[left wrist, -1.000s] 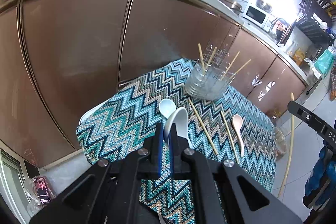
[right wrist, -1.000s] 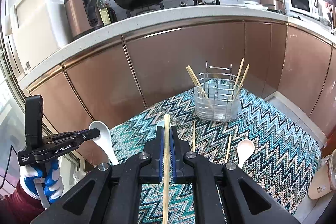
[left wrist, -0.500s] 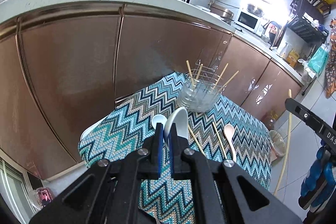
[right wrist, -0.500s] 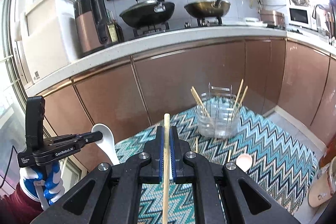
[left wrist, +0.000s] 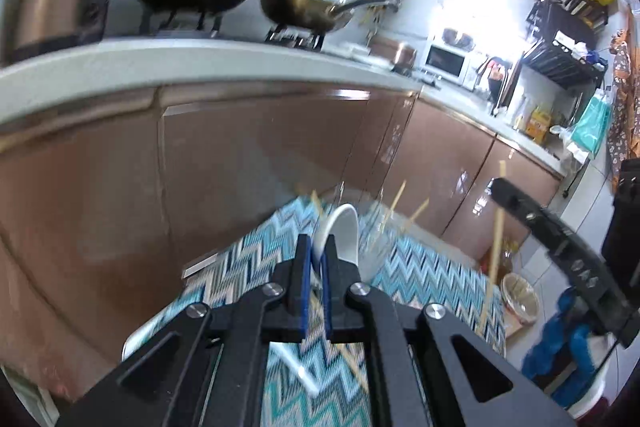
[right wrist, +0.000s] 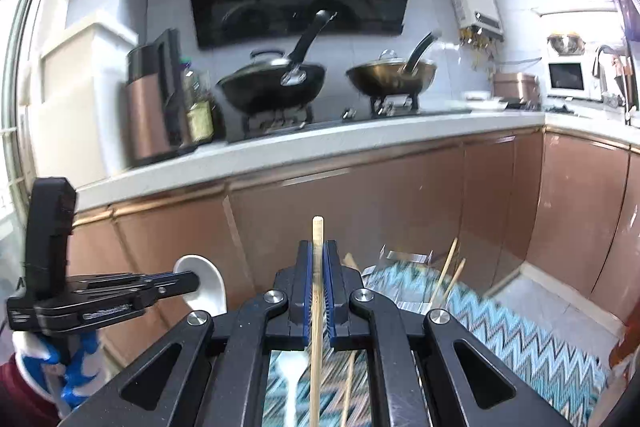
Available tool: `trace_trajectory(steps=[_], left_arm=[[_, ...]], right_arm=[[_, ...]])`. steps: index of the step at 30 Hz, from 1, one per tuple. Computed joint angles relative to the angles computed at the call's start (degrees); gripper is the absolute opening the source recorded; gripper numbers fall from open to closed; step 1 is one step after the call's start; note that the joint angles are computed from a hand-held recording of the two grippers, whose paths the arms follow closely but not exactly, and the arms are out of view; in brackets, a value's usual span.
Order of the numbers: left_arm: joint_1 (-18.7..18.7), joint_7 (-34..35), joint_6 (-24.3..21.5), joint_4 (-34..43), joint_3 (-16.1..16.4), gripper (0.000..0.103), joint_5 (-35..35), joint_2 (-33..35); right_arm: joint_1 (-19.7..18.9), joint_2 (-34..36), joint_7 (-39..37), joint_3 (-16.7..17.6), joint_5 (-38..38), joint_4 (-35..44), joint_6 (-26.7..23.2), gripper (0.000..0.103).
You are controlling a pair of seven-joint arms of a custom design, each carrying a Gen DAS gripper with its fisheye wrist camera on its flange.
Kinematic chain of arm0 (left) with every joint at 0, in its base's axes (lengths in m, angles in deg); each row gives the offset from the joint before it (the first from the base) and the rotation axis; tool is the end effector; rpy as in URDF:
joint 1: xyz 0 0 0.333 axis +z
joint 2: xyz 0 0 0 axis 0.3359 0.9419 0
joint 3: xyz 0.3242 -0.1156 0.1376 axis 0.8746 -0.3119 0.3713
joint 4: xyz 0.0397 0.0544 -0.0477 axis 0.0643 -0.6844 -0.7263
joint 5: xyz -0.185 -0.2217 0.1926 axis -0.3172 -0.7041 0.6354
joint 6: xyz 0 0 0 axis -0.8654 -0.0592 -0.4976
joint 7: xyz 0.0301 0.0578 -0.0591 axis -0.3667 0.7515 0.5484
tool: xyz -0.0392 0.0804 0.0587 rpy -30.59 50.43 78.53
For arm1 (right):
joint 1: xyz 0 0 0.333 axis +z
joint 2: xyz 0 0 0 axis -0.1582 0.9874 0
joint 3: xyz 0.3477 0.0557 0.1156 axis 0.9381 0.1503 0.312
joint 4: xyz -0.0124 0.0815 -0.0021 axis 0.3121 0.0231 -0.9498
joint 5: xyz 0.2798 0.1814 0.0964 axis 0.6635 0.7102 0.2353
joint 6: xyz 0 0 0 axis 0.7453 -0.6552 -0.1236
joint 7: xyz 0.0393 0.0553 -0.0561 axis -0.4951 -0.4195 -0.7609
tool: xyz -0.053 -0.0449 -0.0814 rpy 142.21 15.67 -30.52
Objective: Organize utensils
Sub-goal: 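Lift the held spoon and chopstick and carry both over the utensil holder, then lower the white spoon into the holder while the right tool lowers its chopstick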
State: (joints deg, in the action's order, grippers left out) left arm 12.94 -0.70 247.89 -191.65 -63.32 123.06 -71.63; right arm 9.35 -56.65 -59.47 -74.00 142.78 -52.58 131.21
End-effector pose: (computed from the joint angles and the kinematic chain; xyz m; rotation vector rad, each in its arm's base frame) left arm 0.4968 -0.2126 0.6654 -1.8050 1.3915 -1.0924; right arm 0.5882 0.2779 0.6537 -1.7037 0.8029 -0.4530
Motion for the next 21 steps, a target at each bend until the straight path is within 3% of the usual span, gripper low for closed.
trace_trajectory(steps=[7, 11, 21], left_arm=[[-3.18, 1.19, -4.13, 17.73, 2.76, 0.004, 6.06, 12.78], [-5.09, 7.44, -6.0, 27.21, 4.71, 0.004, 1.87, 20.85], [-9.94, 17.64, -10.27, 44.03, 10.26, 0.004, -6.71, 35.37]], right_arm=[[-0.64, 13.52, -5.78, 4.16, 1.98, 18.44, 6.38, 0.006], [0.27, 22.01, -3.08, 5.42, -2.23, 29.22, 9.85, 0.006], [6.07, 41.36, 27.29, -7.0, -24.4, 54.67, 8.17, 0.006]])
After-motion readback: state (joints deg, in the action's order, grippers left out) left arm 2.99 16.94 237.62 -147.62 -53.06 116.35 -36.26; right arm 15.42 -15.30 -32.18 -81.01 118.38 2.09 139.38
